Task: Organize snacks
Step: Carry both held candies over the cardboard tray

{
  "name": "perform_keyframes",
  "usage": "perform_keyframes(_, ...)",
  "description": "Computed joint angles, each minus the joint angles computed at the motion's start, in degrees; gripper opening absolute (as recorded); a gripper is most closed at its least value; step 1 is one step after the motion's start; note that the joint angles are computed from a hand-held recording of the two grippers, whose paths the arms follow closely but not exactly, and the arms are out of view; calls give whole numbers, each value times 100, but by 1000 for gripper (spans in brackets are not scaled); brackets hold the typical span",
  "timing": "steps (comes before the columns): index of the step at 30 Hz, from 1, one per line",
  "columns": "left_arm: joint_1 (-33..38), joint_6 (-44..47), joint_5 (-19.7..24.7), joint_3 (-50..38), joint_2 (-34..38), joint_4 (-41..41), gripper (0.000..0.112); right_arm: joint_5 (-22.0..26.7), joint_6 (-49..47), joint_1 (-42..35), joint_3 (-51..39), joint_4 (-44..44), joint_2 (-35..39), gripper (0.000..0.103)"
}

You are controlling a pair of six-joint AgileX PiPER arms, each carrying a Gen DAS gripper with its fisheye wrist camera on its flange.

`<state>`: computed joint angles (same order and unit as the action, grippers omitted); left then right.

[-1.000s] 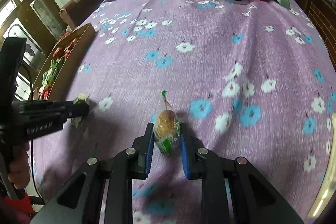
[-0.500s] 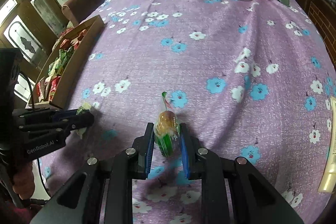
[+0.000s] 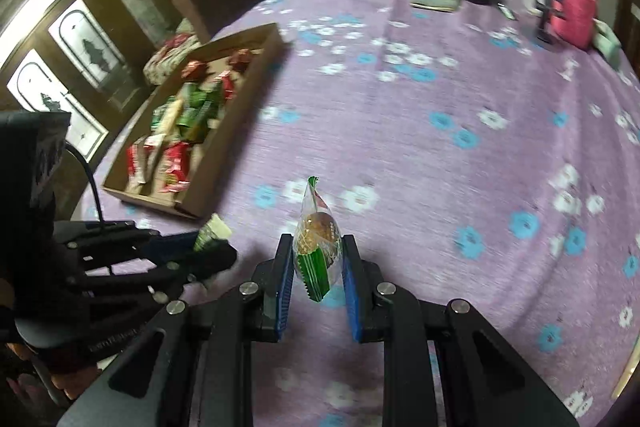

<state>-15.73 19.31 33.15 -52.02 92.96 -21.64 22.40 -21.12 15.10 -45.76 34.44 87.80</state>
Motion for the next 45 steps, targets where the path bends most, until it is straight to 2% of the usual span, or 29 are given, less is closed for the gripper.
perform_keyframes(5, 527, 381, 116, 167, -139, -223, 20, 133, -69, 379, -376, 78, 244, 22)
perform_keyframes(11, 1235, 727, 350, 143, -184, -499, 21, 441, -557, 680, -968, 586, 646, 22)
perform_keyframes(16, 1507, 711, 445, 10, -204, -457, 20, 642, -651, 927, -1663, 700, 1091, 21)
perform_keyframes(22, 2049, 1067, 1113, -396, -142, -882, 21, 915, -477, 1159, -2486, 471, 1475, 22)
perform_keyframes(24, 2227, 1086, 1295, -669, -26, -917, 20, 965, -240, 1236, -2861, 241, 1667, 22)
perform_keyframes(28, 2396, 770, 1292, -1373, 389, -615, 21, 1075, 229, 1272, -3690, -145, 2185, 22)
perform_keyframes(32, 2514, 228, 1350, -2410, 1123, -155, 21, 1172, 843, 1269, -4625, -634, 2773, 22)
perform_keyframes(35, 2613, -213, 1584, -3337, 1731, 3, 21, 1399, 1351, 1304, -5489, -1123, 3312, 22)
perform_keyframes(37, 2581, -423, 1630, -3759, 2008, 217, 21, 1615, 1702, 1354, -6082, -1510, 3675, 22)
perform_keyframes(41, 2544, -945, 2184, -4960, 2831, 489, 21, 2258, 2275, 1356, -7411, -2016, 4486, 22)
perform_keyframes(45, 2521, -1391, 2706, -6012, 3539, 736, 21, 3247, 2638, 1363, -9057, -2453, 5401, 22)
